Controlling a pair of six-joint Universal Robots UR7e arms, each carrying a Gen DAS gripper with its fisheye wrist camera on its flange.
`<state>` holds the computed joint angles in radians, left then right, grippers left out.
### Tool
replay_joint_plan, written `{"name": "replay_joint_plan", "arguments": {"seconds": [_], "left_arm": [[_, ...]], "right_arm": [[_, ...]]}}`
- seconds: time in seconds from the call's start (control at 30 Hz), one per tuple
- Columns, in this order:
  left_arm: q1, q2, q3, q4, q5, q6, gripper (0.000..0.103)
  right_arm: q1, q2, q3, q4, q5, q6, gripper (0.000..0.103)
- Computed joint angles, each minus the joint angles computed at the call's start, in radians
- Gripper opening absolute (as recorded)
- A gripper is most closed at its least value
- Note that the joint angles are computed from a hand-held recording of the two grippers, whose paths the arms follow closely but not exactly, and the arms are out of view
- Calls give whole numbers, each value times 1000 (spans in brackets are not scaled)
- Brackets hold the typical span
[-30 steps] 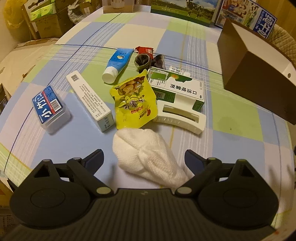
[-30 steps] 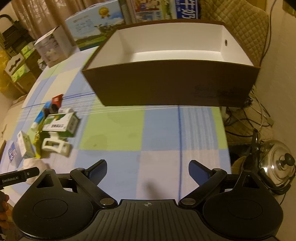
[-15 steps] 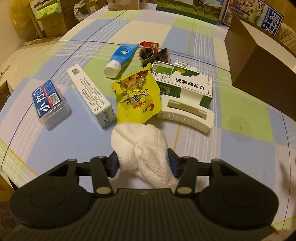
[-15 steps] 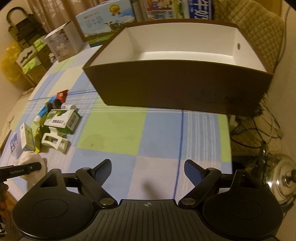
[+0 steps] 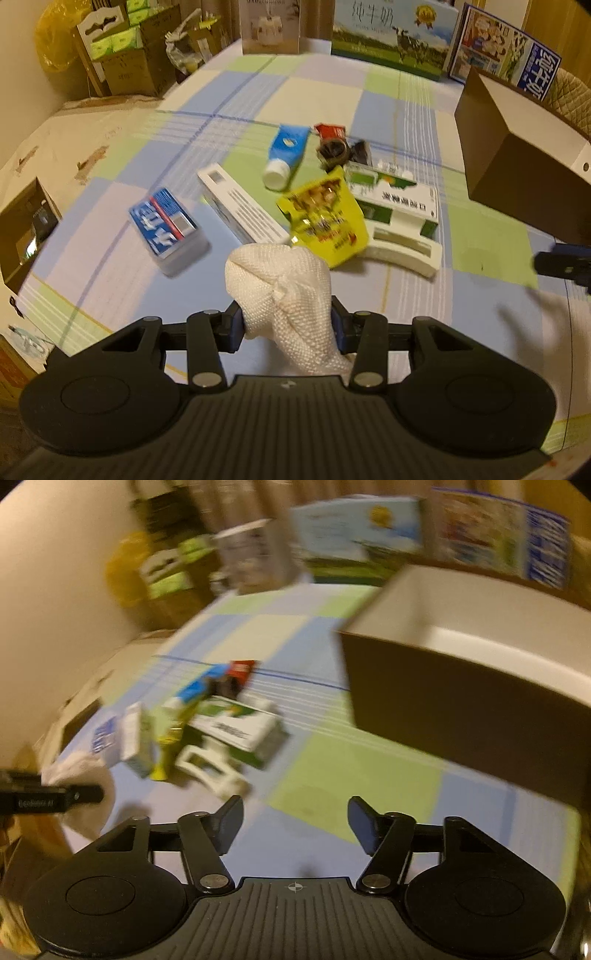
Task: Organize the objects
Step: 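Grasp the white towel with the left gripper and lift it, then carry the towel with the left tool while the right gripper grasps the white plastic holder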
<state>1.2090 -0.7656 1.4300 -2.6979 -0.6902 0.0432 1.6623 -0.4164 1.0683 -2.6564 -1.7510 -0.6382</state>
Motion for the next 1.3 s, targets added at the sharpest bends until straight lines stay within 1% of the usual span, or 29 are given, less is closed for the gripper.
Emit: {"name": "replay_joint_plan", "arguments": {"seconds": [0.1,0.17,0.27,0.37,0.5,0.6,0.7,0.77,0.83,0.9,0.97,1.13,1.23,1.27,1.3], "left_arm": [[3,-9,-11,-5,-7,23,39],[8,-11,-28,11,-16,35,39],[16,-19,-44,30,-32,49,39],[26,-27,-61,49,-50,59,39],[42,-35,-86,74,-68,87,39],[58,-36,-112,95,-81,100,39],[73,-32,-143,119,-94,113,39],[81,-30,-162,125,-103,127,39],[90,-27,-180,124,-110,150,39],[98,-23,-199,129,-117,169,39],[106,-14,-224,140,-124,185,39],[124,-4,-262,176,-142,196,39],[133,-1,-277,195,-148,200,39],[136,0,-284,202,-150,200,39],[139,1,-288,207,-153,202,39]], "right_arm": [[12,53,-63,32,18,-36,53],[20,94,-112,61,17,-47,51],[28,160,-189,100,7,-58,50],[31,215,-256,129,-5,-50,50],[37,276,-340,165,-40,-8,50],[47,273,-316,165,-64,12,50],[55,238,-243,175,-51,12,50],[67,225,-194,116,-82,14,49],[78,229,-184,64,-120,28,50],[85,248,-212,44,-134,32,50],[93,283,-267,49,-153,18,50],[108,373,-398,73,-208,-37,49],[110,405,-446,94,-220,-40,49],[111,407,-447,92,-222,-43,48],[113,413,-453,85,-229,-48,45]]}}
